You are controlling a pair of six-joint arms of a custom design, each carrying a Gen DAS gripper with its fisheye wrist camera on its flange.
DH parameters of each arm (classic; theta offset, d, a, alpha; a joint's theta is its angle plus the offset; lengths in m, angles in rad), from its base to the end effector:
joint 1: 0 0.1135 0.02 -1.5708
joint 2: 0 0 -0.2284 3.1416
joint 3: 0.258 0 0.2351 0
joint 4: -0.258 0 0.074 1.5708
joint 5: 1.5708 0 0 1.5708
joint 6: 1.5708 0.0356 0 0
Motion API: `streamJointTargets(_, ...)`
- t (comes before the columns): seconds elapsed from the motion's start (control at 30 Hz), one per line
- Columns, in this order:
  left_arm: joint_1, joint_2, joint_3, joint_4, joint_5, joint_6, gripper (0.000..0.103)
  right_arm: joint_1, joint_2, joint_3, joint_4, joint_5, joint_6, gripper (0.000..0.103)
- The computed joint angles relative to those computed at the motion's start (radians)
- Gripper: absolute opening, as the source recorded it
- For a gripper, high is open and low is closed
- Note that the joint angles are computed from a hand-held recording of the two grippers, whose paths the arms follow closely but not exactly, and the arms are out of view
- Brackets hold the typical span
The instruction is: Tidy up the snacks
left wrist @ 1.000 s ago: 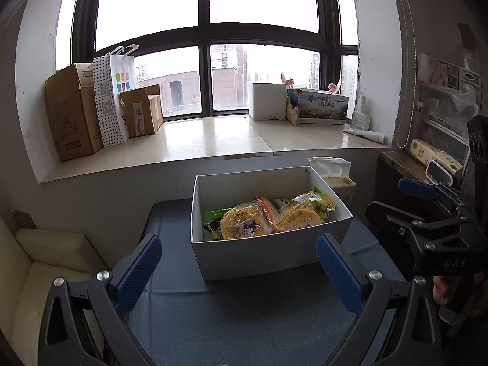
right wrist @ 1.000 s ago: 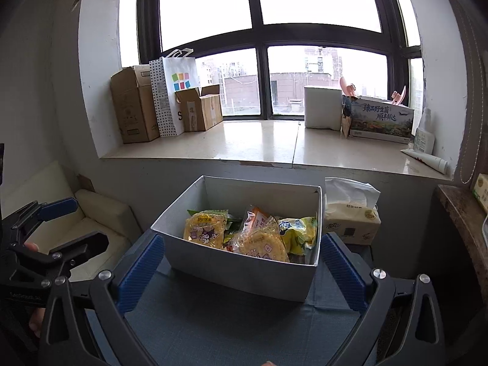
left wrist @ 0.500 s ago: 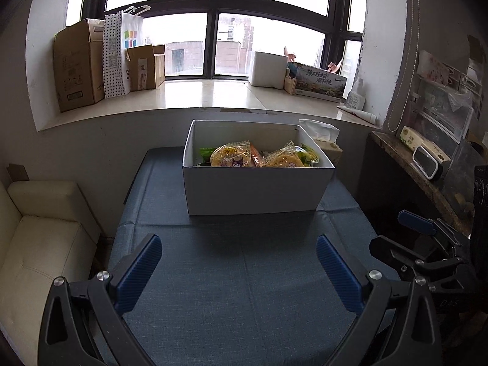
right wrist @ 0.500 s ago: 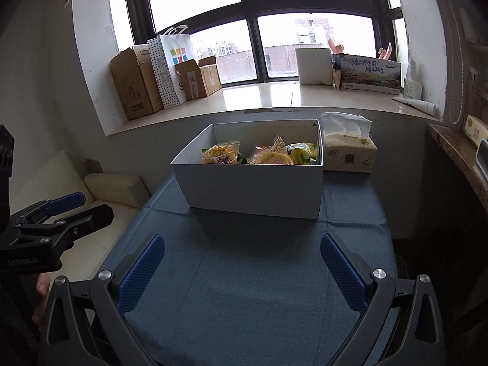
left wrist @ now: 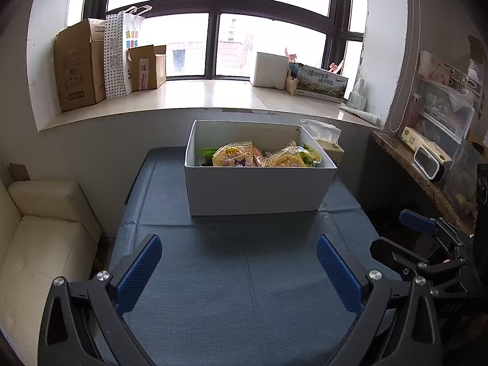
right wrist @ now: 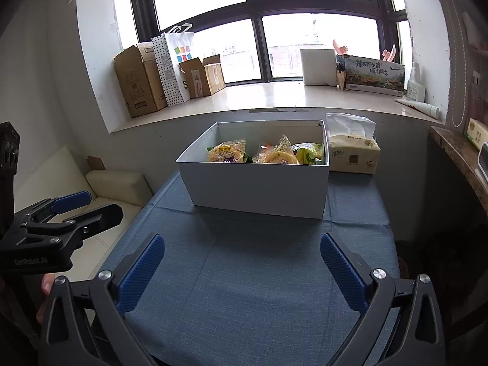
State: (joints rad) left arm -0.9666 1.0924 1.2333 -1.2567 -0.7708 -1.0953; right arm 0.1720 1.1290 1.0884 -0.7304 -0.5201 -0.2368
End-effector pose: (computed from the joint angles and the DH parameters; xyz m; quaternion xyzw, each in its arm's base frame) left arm 0.1200 -0.1301 0.3182 -0.1427 0.8955 0.0090 0.4216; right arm 0.2208 0.0563 0.2976 -0.2787 0.8513 0.2245 0.3837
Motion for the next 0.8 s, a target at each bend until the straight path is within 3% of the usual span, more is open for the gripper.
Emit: streamJointTargets(0.8, 0.004, -0.006, -0.022, 0.017, 0.020, 0.005, 0.103, -0.011, 0.002, -0.008, -0.004, -0.013, 0.016, 0.103)
